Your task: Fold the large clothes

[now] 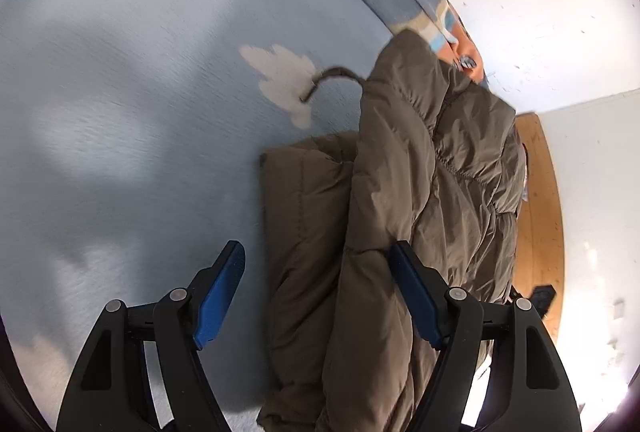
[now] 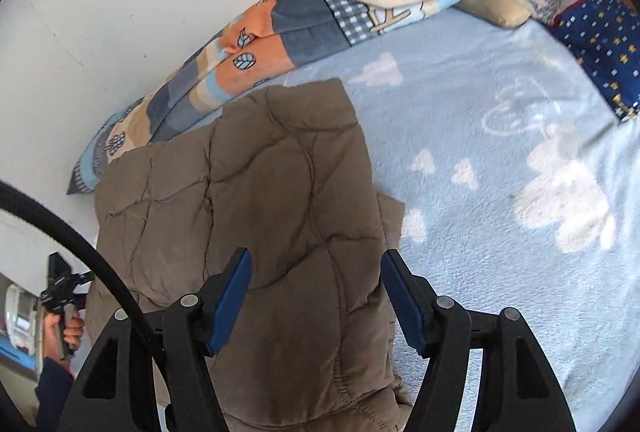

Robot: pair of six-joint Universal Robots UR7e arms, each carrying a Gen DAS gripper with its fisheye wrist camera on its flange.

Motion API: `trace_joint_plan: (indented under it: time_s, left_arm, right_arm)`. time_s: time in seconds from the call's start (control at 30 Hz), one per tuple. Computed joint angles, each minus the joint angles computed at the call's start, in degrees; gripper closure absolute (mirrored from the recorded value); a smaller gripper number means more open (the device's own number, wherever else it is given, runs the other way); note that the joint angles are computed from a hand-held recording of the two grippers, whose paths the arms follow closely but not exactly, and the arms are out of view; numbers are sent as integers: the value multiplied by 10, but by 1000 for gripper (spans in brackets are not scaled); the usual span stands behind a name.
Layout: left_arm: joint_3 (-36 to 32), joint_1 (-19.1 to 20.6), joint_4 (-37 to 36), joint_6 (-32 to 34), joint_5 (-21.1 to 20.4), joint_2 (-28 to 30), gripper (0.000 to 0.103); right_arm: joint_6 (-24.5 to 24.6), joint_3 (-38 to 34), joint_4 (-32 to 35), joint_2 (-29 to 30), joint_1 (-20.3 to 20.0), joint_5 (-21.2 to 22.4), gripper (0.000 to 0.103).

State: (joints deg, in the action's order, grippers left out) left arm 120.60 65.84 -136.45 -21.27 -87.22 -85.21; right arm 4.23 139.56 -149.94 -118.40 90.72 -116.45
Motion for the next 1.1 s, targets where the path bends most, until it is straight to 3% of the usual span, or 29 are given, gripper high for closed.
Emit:
trace_joint_plan:
  time_s: [0.2,0.3,0.47,0.57,0.67,0.73,0.77,0.93,0.97,1.0,1.1]
  left_arm:
    - [-30,24,34,41,-33,48,29]
    - [-45,18,51,68,-29,64,29]
    - [-66,20,53,104,-45,92,29]
    - [-86,24,59,132,-53,112,29]
    - [-120,35,71,156,-72,138,29]
    - [-135,39,77,175,-78,152,29]
    - [-141,40,82,183,-78,156,29]
    - [-182,34,100,200,-72,190,29]
    - [-184,32,98,198,-70,193,29]
    - [-187,29,96,197,-64,195,31]
    - [-191,13,85,192,-47,196,50]
  right_arm:
    - [-62,11,61,-54,-97,120,21]
    - [-93,15,81,-68,-159,189,20]
    - [-141,10,94,-43,-233,270,18]
    - [-162,-3,100,-5,-239,277,12]
    - [-225,-18,123,13,-259,300,7]
    - [-272,-24,144,24,-294,350,3]
    - [-285,-28,143,33,-293,355,0]
    - [-300,-78,137,141,-207,319,0]
    - [-302,-84,137,157,-196,316,5]
    - [-301,-84,129,166,-187,312,18]
    - [-290,-69,93,157,-153,285,52]
